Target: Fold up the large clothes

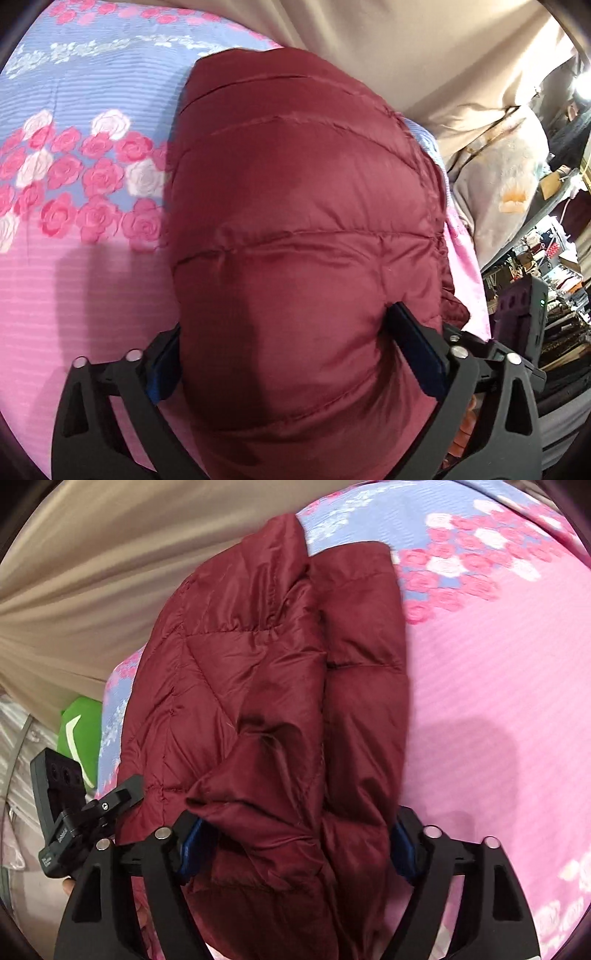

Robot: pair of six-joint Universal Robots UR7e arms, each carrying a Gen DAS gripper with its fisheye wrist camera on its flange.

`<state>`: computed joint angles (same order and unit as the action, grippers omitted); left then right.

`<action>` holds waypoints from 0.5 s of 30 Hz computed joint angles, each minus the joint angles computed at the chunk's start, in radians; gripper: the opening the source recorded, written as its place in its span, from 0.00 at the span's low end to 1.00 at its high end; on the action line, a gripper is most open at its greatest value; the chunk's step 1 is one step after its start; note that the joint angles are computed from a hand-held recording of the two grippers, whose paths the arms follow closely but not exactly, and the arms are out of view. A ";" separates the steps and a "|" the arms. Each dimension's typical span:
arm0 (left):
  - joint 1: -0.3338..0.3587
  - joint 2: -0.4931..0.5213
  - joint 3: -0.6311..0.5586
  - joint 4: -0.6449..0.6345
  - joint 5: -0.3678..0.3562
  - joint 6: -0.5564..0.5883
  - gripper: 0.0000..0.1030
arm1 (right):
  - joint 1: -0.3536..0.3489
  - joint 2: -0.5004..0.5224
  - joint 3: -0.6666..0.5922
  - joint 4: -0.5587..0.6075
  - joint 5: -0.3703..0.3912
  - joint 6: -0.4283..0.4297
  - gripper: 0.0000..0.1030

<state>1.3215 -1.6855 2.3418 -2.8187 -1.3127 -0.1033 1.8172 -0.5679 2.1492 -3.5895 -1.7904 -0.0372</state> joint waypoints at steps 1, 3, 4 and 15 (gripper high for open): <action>-0.006 -0.005 0.002 -0.007 0.005 0.010 0.77 | -0.005 0.001 -0.001 0.011 0.035 0.001 0.43; -0.028 -0.037 0.012 -0.029 0.003 0.067 0.58 | 0.020 0.004 -0.014 0.009 0.024 -0.007 0.26; -0.031 -0.042 0.009 -0.031 0.003 0.078 0.49 | 0.062 0.009 -0.026 -0.003 -0.018 -0.036 0.20; -0.094 -0.336 0.022 -0.096 0.141 0.309 0.42 | 0.306 0.123 -0.204 -0.101 0.006 -0.206 0.20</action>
<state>1.2271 -2.0212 2.3639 -2.9145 -1.1721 0.2060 2.1234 -0.4453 1.9449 -3.6901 -1.7844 -0.2431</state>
